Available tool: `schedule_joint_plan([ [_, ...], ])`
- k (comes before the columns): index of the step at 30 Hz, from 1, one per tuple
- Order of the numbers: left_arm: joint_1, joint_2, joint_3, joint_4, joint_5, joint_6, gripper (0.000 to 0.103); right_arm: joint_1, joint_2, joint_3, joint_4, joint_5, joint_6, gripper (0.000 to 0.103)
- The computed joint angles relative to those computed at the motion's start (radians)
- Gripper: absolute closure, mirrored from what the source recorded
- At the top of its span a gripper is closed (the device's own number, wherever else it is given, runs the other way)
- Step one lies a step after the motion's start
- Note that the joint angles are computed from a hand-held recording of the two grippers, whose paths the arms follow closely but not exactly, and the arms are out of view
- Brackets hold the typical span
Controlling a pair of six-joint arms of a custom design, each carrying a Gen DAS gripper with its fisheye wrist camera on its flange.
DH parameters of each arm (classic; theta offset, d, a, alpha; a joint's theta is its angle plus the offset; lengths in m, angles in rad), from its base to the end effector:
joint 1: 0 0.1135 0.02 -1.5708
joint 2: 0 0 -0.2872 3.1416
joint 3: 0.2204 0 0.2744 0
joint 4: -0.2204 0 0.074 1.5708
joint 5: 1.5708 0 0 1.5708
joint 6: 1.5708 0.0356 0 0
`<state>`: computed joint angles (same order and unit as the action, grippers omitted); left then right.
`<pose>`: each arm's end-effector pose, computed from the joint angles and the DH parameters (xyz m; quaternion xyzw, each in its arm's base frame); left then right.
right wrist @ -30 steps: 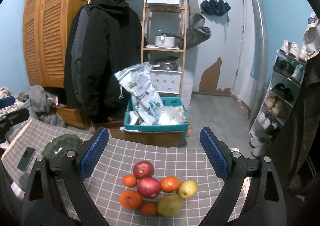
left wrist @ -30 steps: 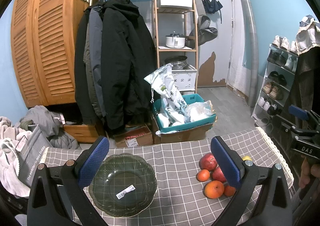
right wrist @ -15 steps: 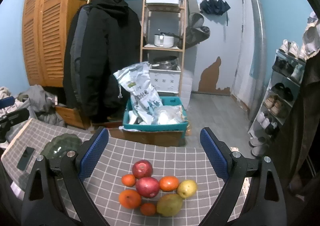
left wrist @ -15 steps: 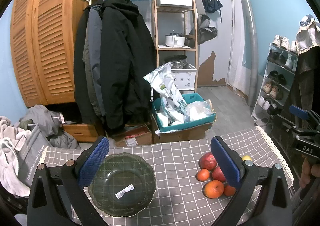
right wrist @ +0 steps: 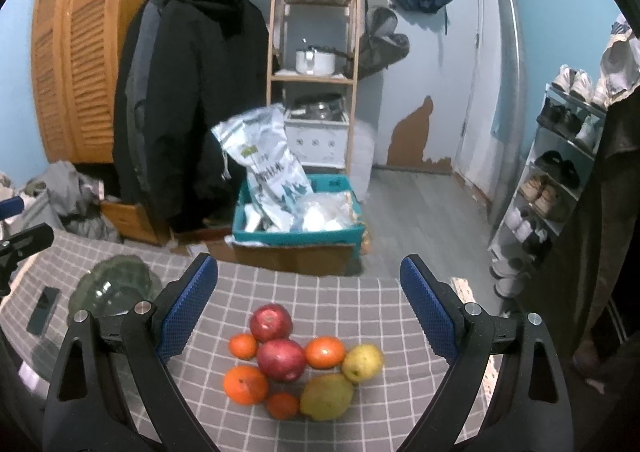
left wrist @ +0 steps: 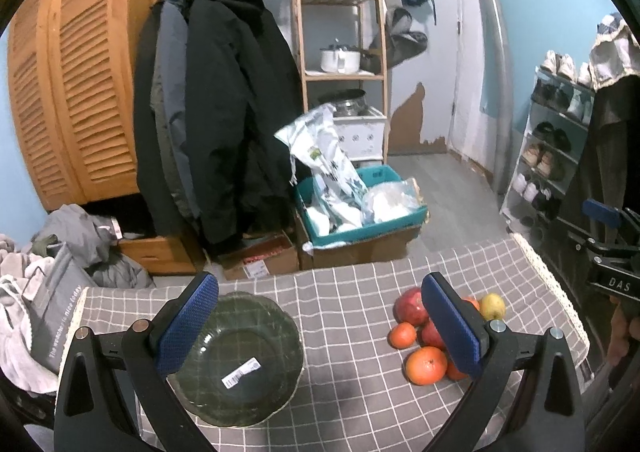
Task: Organize fruits
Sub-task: 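Move the left tool to the large orange while the right tool approaches the green pear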
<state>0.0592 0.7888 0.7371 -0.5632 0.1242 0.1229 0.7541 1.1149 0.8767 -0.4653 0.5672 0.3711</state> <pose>0.1774 0.0061 0.3003 0.0568 0.8849 -0.0131 0.4622 0.1933 0.1553 0.2992 -0.0504 0.8776 0.0004 0.4767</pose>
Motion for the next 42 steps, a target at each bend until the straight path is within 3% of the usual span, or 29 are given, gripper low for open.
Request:
schedule_joint_plan([
  [10,-0.056,0.13,0.008,-0.018,0.006,-0.047,0.001,-0.125,0.009,-0.063,-0.037,-0.135,0.009,0.012],
  [18,-0.164,0.218,-0.001,-0.012,-0.053,-0.072,0.001,-0.211,0.057,-0.106,-0.05,-0.247,0.021,0.012],
  [28,-0.252,0.393,0.008,0.018,-0.073,-0.148,0.001,-0.271,0.186,-0.139,-0.017,-0.321,0.033,0.012],
  [42,-0.338,0.644,0.032,0.122,-0.216,-0.198,0.001,-0.31,0.434,-0.125,0.036,-0.397,0.051,0.012],
])
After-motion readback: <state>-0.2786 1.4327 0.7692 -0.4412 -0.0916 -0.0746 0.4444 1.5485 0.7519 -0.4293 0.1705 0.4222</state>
